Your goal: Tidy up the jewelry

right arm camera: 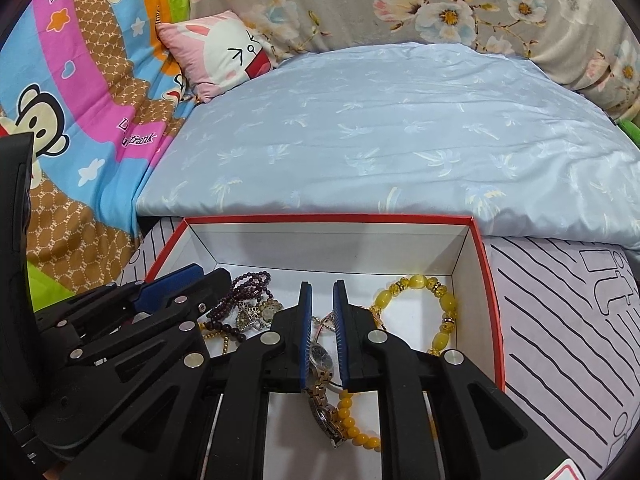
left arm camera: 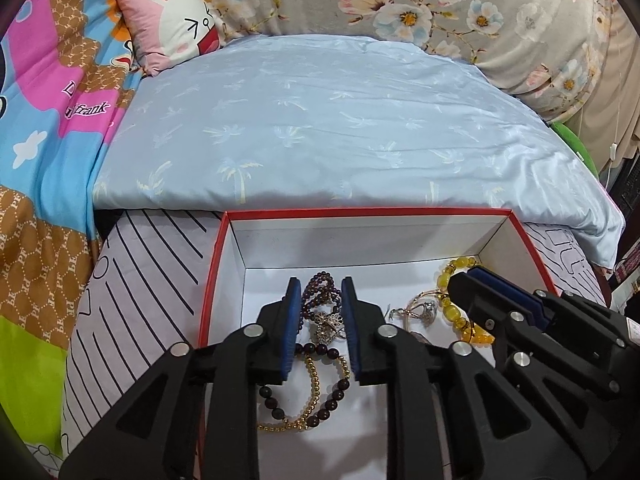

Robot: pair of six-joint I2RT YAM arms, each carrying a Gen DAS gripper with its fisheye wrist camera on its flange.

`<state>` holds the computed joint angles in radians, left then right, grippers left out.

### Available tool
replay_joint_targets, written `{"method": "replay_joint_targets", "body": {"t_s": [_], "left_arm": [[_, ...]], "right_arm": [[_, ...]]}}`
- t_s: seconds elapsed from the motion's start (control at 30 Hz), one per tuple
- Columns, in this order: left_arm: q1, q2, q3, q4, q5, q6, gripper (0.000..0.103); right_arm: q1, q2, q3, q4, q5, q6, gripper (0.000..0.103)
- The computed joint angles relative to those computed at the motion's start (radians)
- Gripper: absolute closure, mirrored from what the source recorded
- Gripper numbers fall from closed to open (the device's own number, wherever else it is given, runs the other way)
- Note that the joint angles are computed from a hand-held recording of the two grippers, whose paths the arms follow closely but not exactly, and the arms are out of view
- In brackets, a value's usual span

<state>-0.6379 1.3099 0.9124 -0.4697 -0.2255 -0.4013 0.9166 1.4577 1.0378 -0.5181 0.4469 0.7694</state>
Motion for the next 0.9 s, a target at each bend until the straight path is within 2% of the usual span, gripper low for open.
{"method": "replay_joint_targets", "body": {"t_s": [0.07,0.2,0.47,0.77,0.9], "left_arm": [[-0.002,-0.003,-0.001,-0.003,-0.006,-0.001,0.08],[-0.002,-0.012,-0.003,-0.009,-0.008,-0.006,0.077],[-0.018,-0.046,0.001,-0.04,-0.028,-0.017,0.077],[-0.079,-0.124,0.005,-0.111,-0.079,-0.054,0.077],[-0.119,-0.163,0.01,-0.158,-0.118,-0.079,0.077]], "right_arm": [[0.004,0.0,0.003,-0.007,0.007,0.005,0.09],[0.015,-0.007,0.007,-0.025,0.028,0.016,0.079],[0.047,-0.032,0.014,-0.069,0.064,0.042,0.078],[0.122,-0.085,0.039,-0.173,0.135,0.107,0.076],[0.172,-0.103,0.059,-0.245,0.181,0.158,0.071]]}}
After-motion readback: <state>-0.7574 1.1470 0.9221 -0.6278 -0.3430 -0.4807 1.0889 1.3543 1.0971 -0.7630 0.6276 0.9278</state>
